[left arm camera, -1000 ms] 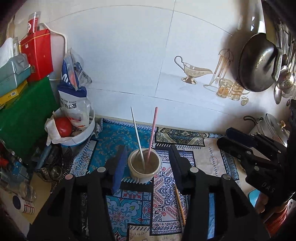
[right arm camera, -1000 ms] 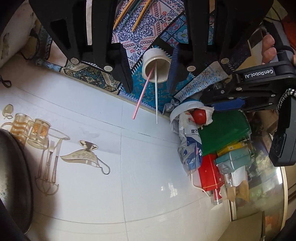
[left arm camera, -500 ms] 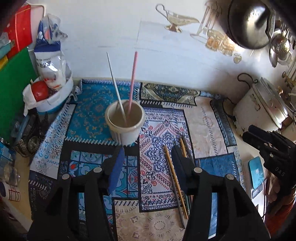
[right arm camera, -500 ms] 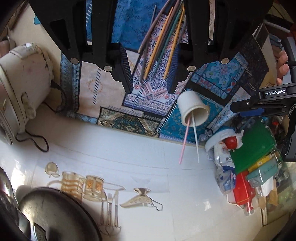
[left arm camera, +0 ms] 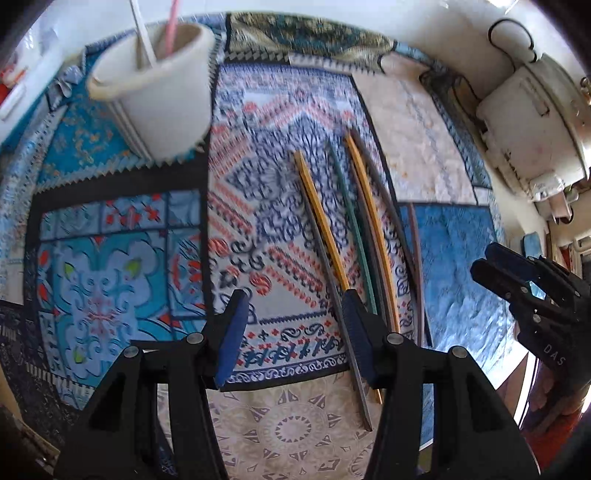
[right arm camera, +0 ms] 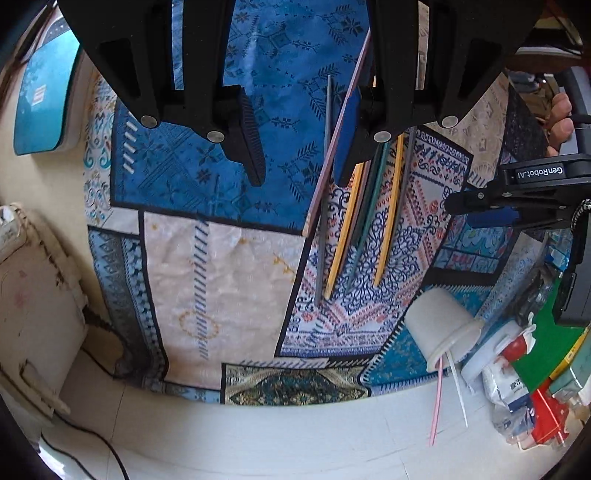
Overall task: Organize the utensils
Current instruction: 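Open both tools and move them back over the remaining rods, then grasp the grey rod with the left tool while the right tool grasps a pink rod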
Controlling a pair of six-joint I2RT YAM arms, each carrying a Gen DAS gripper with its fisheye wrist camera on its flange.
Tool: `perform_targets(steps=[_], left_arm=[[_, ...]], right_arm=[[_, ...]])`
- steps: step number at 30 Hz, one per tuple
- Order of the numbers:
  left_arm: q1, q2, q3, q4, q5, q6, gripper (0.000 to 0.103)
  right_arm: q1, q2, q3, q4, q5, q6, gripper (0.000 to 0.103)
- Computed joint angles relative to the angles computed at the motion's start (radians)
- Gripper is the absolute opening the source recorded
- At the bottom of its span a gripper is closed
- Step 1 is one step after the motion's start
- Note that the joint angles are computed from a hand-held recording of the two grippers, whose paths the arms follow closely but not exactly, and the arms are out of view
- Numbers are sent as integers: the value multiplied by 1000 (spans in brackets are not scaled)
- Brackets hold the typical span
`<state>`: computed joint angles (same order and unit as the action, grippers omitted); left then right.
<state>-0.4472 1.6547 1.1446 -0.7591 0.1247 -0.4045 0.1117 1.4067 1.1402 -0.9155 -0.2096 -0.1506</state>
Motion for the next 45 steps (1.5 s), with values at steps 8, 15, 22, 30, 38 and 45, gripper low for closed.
perform_targets(steps=[8,15,22,30,38,45], left_arm=[[-69,47,-19,18,14,1,40],[-106,63,-27,61,-11,6,20],[-130,93,-30,102,-48,13,6],[-85,38,-76,61,-79,69,4],[-40,71,-16,-39,-54,106,5],[13,208,138,-74,-4,140,6]], right_arm=[[-8,35,-68,43,-61,9,35],[-20,119,-43,46,-124,19,26],[41,147,-44,85,-89,13,10],[51,168,-32,123,-75,24,6],[28,167,0,111,-103,20,6],[18,121,8,114,-111,16,6]])
